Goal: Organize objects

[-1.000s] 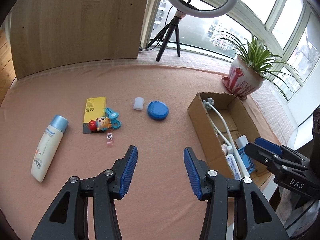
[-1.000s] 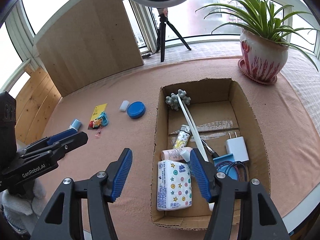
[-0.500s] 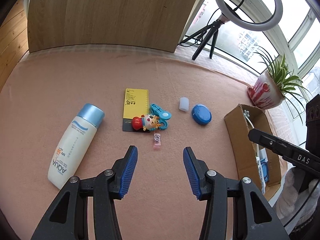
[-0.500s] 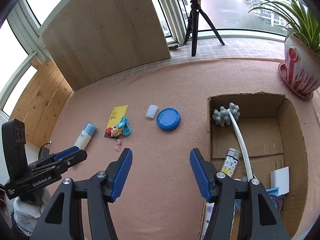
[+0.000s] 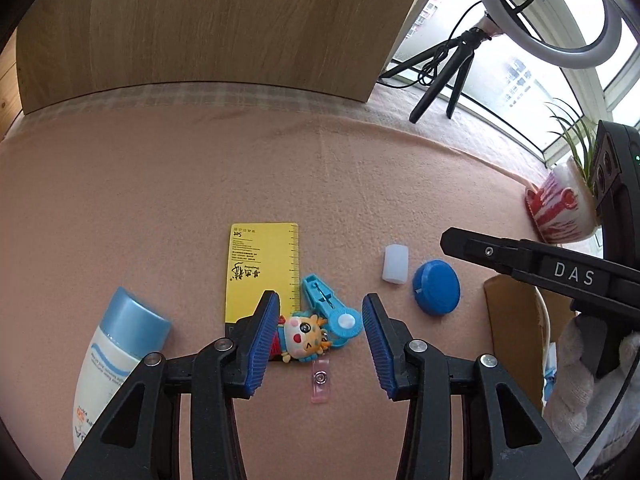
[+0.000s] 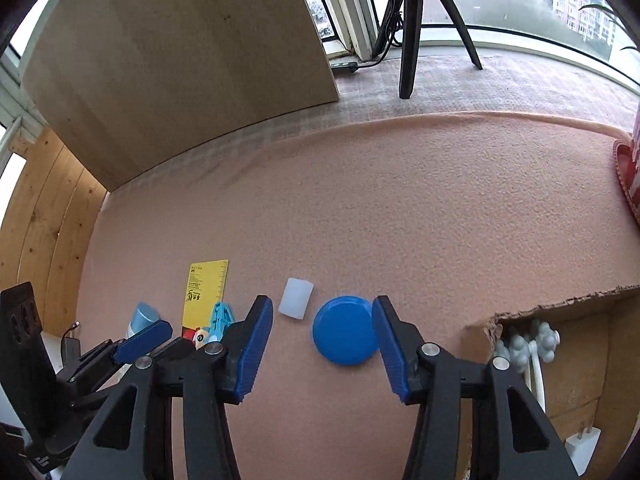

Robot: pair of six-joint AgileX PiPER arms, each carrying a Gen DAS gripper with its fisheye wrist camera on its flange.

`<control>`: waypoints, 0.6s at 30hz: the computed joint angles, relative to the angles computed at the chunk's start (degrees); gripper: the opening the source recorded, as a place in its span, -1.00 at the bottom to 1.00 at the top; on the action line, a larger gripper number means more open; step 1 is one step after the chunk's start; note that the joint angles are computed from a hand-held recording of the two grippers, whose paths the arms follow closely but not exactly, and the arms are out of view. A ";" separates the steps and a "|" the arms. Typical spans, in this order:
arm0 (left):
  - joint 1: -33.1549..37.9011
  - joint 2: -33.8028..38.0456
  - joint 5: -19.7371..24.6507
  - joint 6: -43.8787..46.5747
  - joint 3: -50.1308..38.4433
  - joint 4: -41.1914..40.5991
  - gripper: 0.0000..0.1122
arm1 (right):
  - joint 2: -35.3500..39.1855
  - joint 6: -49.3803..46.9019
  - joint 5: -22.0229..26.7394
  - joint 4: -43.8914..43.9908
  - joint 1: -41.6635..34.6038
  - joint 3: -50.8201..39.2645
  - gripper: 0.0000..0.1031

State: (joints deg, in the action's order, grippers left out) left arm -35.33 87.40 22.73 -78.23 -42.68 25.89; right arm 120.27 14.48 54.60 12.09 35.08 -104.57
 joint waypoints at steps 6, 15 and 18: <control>3.27 4.99 -2.39 5.24 -2.12 -3.26 -0.18 | 12.81 2.01 8.48 -0.32 0.54 -17.76 -0.35; 3.22 7.22 -4.65 8.02 -1.98 -4.89 -0.50 | 18.05 1.93 12.59 -1.98 2.11 -24.19 -0.71; 0.44 6.67 -3.59 5.77 -1.77 -2.42 -0.55 | 13.94 0.41 8.83 -0.45 2.11 -16.07 -0.81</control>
